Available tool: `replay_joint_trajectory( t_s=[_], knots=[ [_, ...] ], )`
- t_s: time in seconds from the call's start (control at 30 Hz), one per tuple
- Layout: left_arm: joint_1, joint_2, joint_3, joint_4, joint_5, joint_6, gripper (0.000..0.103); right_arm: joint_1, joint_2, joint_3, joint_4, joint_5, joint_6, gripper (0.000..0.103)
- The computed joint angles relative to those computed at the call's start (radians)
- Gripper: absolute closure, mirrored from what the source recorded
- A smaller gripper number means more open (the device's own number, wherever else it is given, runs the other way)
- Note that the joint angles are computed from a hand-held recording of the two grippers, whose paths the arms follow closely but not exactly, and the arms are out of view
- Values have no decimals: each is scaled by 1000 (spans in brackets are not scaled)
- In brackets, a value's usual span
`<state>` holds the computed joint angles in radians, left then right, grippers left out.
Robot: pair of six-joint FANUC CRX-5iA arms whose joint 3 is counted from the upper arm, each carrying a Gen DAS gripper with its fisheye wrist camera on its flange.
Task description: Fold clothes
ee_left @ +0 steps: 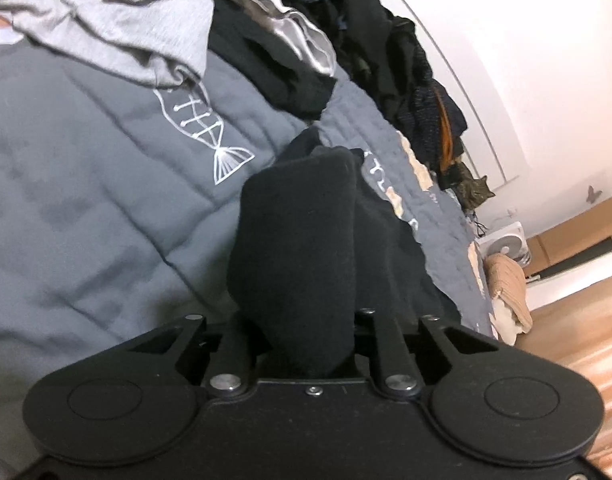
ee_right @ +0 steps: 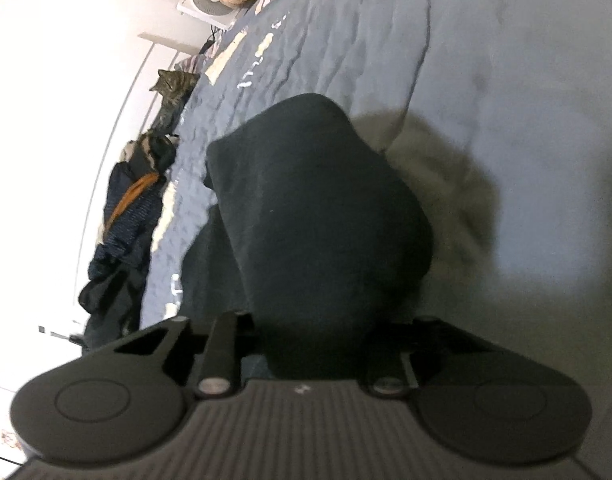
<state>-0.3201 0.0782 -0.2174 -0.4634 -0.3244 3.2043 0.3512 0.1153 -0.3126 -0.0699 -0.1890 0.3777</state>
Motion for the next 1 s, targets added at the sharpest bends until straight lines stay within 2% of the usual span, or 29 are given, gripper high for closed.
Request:
replay_joint_trajectory(
  t_s=[0.07, 0.17, 0.27, 0.43, 0.47, 0.53, 0.57, 0.6, 0.7, 0.83, 0.93, 1.0],
  knots=[
    [-4, -20, -14, 8, -3, -13, 88, -6, -27, 5, -71, -24, 77, 83],
    [-8, -59, -43, 60, -18, -91, 88, -18, -67, 9, -145, -80, 156, 83],
    [-39, -102, -61, 48, -60, -100, 88, -20, -107, -10, -147, -121, 167, 83],
    [-121, -166, -88, -11, -163, -38, 89, 8, -210, -113, -50, -152, 101, 83],
    [-130, -169, -89, -3, -183, -57, 89, 18, -233, -141, -15, -153, 76, 83],
    [-143, -170, -90, 24, -221, -110, 88, 43, -259, -189, 78, -151, 22, 80],
    [-129, -169, -100, 74, -223, -174, 84, 58, -263, -201, 134, -172, 14, 79],
    [-113, -164, -104, 138, -247, -259, 77, 70, -263, -199, 164, -206, 32, 78],
    [-143, -148, -70, 142, -362, -326, 57, 97, -271, -173, 191, -327, 88, 69],
    [-213, -113, -1, 119, -504, -391, 55, 176, -354, -251, 357, -400, -116, 65],
    [-250, -92, 54, 123, -605, -475, 55, 235, -423, -293, 380, -421, -133, 65],
    [-264, -99, 74, 127, -645, -526, 55, 275, -462, -325, 453, -408, -165, 65]
  ],
)
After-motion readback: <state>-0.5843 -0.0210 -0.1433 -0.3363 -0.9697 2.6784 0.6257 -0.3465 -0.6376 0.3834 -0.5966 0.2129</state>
